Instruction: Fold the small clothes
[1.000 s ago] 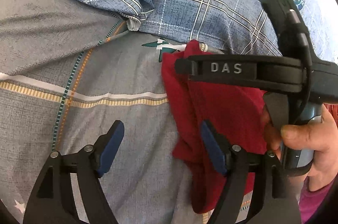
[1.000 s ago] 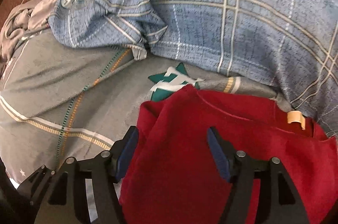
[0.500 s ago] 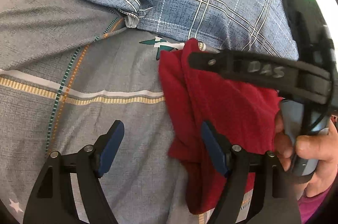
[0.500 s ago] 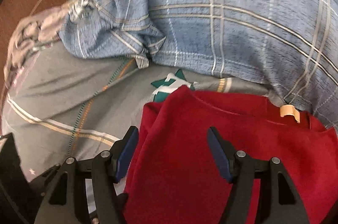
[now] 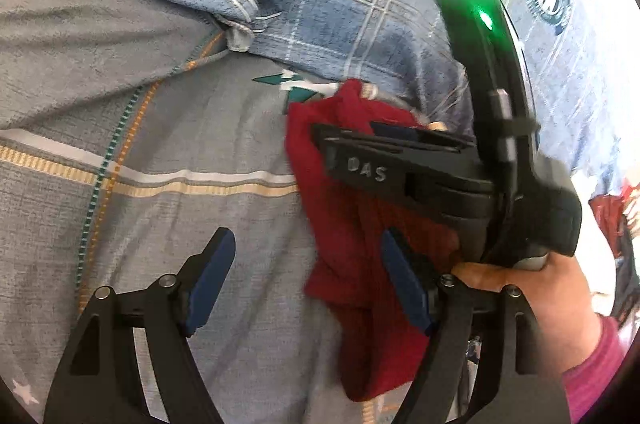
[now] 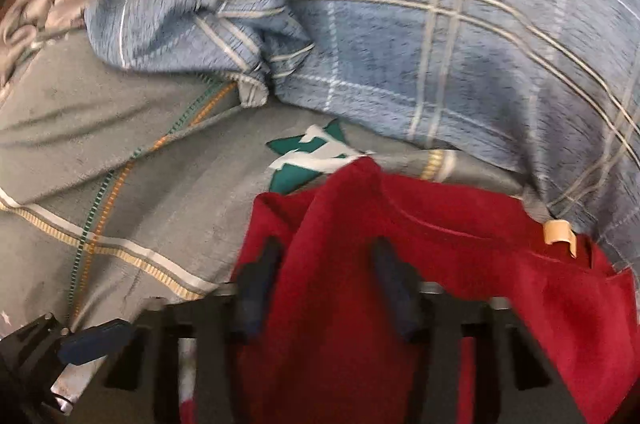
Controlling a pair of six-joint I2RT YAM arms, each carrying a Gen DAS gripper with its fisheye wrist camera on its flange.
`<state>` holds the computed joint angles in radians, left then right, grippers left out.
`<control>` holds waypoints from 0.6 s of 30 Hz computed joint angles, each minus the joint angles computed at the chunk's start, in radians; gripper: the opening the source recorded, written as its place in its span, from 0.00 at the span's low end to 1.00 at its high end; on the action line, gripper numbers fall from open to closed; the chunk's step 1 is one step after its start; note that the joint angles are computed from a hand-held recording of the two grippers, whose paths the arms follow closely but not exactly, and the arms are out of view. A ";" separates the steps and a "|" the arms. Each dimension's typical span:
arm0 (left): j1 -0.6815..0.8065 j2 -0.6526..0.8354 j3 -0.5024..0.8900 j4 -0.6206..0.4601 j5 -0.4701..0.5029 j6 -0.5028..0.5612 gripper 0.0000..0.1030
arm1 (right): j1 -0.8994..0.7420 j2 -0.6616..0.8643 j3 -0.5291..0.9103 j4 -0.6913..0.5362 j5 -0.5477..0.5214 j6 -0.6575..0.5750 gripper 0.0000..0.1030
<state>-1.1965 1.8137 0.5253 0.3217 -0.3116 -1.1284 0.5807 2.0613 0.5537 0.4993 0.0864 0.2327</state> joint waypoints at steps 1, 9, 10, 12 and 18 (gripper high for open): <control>0.001 -0.005 -0.014 0.039 0.014 0.012 0.76 | -0.028 -0.015 -0.024 0.024 -0.040 -0.002 0.12; -0.013 -0.001 -0.031 0.178 0.060 0.080 0.82 | -0.215 -0.152 -0.144 0.075 -0.263 -0.024 0.14; -0.008 0.004 -0.023 0.159 0.058 0.072 0.82 | -0.220 -0.152 -0.133 0.049 -0.301 -0.020 0.15; 0.002 0.009 -0.029 0.169 0.072 0.064 0.82 | -0.189 -0.144 -0.093 -0.009 -0.313 -0.015 0.27; 0.002 -0.005 -0.021 0.131 0.080 0.084 0.82 | -0.046 -0.068 0.094 -0.250 -0.196 -0.017 0.68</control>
